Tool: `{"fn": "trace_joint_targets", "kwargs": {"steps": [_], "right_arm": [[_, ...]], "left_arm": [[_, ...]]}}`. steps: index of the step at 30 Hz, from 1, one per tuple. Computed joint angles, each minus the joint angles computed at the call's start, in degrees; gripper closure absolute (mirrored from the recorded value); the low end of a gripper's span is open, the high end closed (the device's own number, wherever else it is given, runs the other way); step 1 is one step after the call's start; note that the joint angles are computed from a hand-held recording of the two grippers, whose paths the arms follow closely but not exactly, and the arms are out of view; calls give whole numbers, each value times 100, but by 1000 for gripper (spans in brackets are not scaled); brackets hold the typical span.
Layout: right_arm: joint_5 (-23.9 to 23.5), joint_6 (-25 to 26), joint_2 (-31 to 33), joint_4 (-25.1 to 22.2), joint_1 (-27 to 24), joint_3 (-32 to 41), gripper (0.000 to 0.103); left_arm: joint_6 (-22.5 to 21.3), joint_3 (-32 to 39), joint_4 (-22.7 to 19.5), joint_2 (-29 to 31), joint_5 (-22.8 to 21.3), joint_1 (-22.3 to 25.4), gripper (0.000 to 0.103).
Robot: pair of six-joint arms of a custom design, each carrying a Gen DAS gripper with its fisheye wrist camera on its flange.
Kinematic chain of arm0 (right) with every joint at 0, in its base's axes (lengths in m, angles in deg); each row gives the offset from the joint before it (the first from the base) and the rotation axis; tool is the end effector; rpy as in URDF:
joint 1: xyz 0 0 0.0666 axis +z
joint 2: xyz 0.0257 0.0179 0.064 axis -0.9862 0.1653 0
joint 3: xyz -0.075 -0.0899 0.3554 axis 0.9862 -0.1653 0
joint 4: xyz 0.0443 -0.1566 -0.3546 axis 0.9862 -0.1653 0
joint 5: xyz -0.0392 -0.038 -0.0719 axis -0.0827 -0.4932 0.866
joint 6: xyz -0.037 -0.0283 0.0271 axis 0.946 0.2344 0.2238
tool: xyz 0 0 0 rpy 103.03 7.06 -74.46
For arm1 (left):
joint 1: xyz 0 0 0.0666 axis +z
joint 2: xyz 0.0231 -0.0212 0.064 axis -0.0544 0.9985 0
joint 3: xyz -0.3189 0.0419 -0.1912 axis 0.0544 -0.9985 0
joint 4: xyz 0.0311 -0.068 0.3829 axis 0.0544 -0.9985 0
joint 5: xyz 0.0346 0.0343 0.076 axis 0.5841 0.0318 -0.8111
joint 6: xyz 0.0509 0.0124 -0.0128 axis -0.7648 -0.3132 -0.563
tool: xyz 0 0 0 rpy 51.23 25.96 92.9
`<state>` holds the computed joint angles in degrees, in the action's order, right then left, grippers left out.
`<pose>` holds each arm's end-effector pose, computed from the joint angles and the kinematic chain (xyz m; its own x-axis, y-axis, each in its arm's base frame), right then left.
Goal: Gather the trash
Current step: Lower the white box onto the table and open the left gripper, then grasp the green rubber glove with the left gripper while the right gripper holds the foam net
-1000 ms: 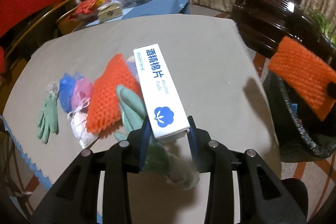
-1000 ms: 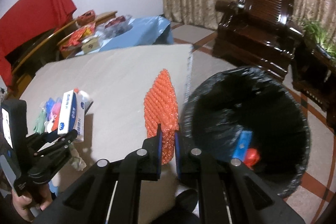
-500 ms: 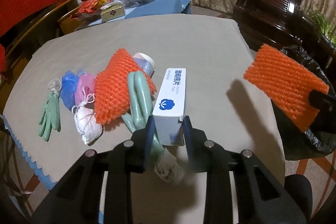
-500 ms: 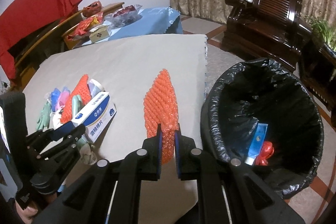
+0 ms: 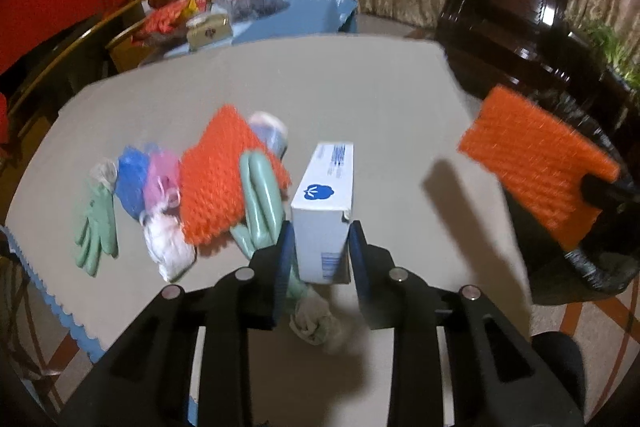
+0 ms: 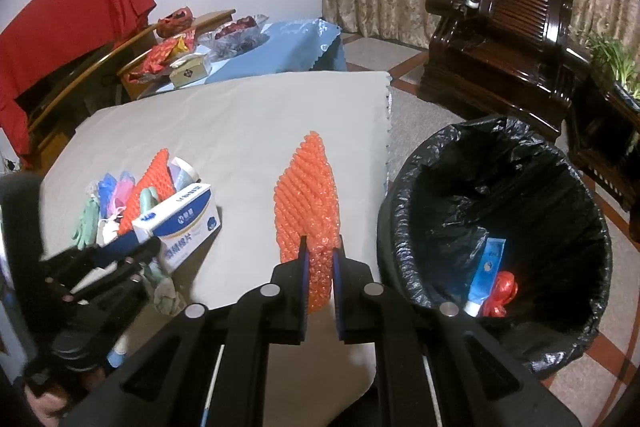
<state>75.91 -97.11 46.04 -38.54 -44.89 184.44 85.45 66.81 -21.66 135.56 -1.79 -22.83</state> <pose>0.5110 0.3557 0.5339 -0.7632 0.0021 -0.6461 -0.1201 0.9821 0.1451 0.5146 -0.1735 0.5136 -0.7808 -0.0058 -0.6248 -0.0652 0.9953 0.0723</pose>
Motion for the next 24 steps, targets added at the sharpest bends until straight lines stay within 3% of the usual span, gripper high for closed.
{"fn": "trace_joint_targets", "kwargs": {"steps": [5, 6, 7, 13, 17, 22, 24], "right_arm": [[87, 44, -124, 76, 3, -9, 93], [102, 65, -152, 97, 2, -20, 93], [128, 97, -175, 104, 0, -1, 93], [209, 143, -393, 214, -88, -142, 93], [225, 137, -599, 346, -137, -431, 93], [158, 63, -686, 455, -159, -706, 93], [110, 34, -685, 485, -173, -767, 93]], "left_arm": [[41, 292, -62, -31, -145, -103, 77], [56, 381, -113, -10, -170, -130, 98], [67, 510, -209, 48, -142, -135, 102], [50, 857, -357, 170, -276, -338, 103], [27, 719, -311, 90, -277, -355, 103], [-9, 328, -281, -9, -45, -269, 95], [-28, 144, -223, -53, 9, -230, 72]]}}
